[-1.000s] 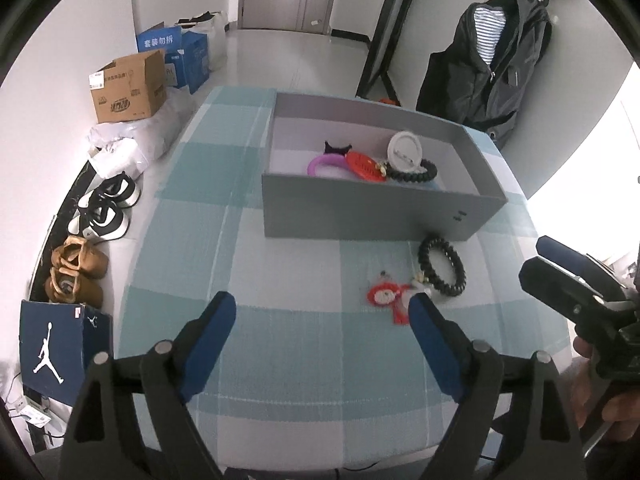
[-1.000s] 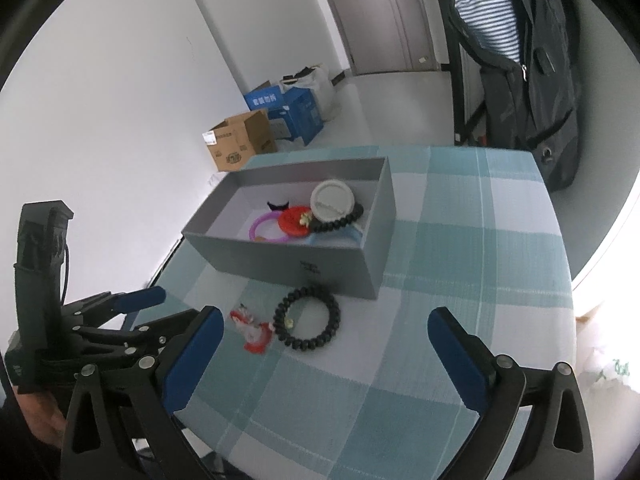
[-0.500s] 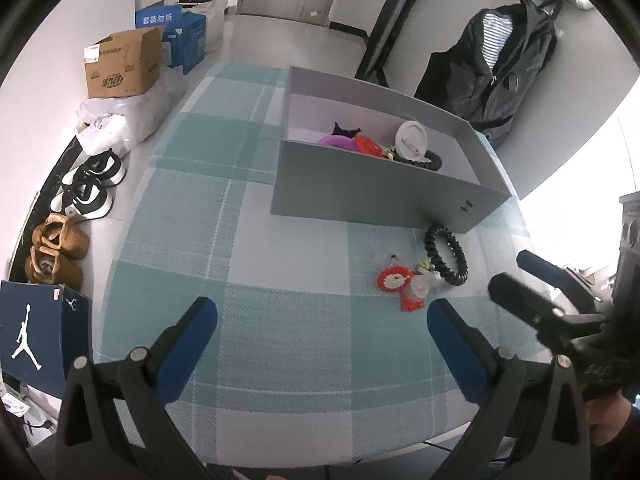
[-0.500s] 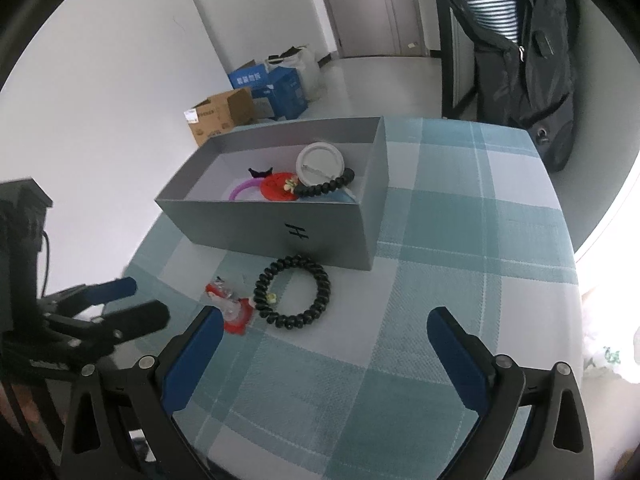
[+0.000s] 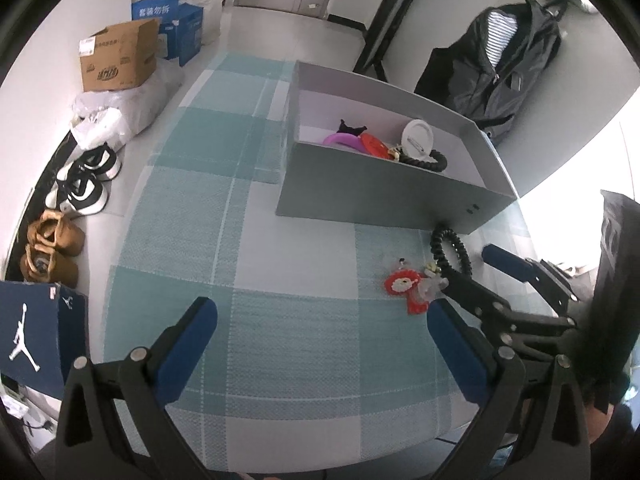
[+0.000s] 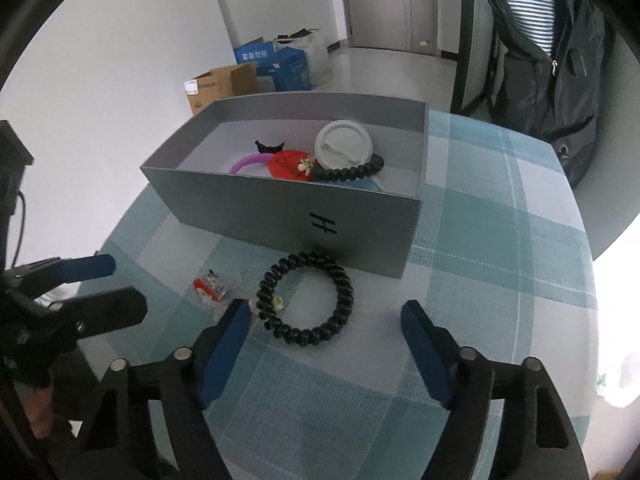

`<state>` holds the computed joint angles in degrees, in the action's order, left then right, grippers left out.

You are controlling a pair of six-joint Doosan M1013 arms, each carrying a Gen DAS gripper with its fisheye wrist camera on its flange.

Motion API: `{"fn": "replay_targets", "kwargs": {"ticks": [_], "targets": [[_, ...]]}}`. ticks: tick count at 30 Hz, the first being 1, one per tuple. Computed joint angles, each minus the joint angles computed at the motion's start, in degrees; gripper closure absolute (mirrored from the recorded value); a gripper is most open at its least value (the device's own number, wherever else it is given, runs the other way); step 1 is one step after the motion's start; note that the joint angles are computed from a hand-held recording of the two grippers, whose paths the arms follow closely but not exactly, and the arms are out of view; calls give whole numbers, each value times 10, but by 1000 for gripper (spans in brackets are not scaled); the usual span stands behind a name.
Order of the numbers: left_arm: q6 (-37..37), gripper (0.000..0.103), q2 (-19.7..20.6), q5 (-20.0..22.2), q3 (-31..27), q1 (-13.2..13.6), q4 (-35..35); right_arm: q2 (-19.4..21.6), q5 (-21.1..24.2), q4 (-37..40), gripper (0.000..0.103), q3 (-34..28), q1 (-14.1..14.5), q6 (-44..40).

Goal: Organize jewelry
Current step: 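Reach the right gripper to the black beaded bracelet and grasp it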

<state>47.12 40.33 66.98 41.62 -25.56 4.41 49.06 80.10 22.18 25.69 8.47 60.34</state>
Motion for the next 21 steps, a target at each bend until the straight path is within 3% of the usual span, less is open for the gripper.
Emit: {"fn": "replay_targets", "kwargs": {"ticks": [4,6,13,19,21], "targets": [[11,1,2,9,-4,0,-6,-1,-6,0,38,2,3,-5],[14,1,3,11,-3,2,-15,6,5,7,48,-13,4,-7],[26,1,5,7,-5,7,-40,-18,-30,-2,60,29,10,-50],[33,1,16,34,-25,1,-20,-22,-32,9,68,35,6,-51],[40,1,18,40,-30,0,-19,-19,-26,10,79,29,5,-48]]}}
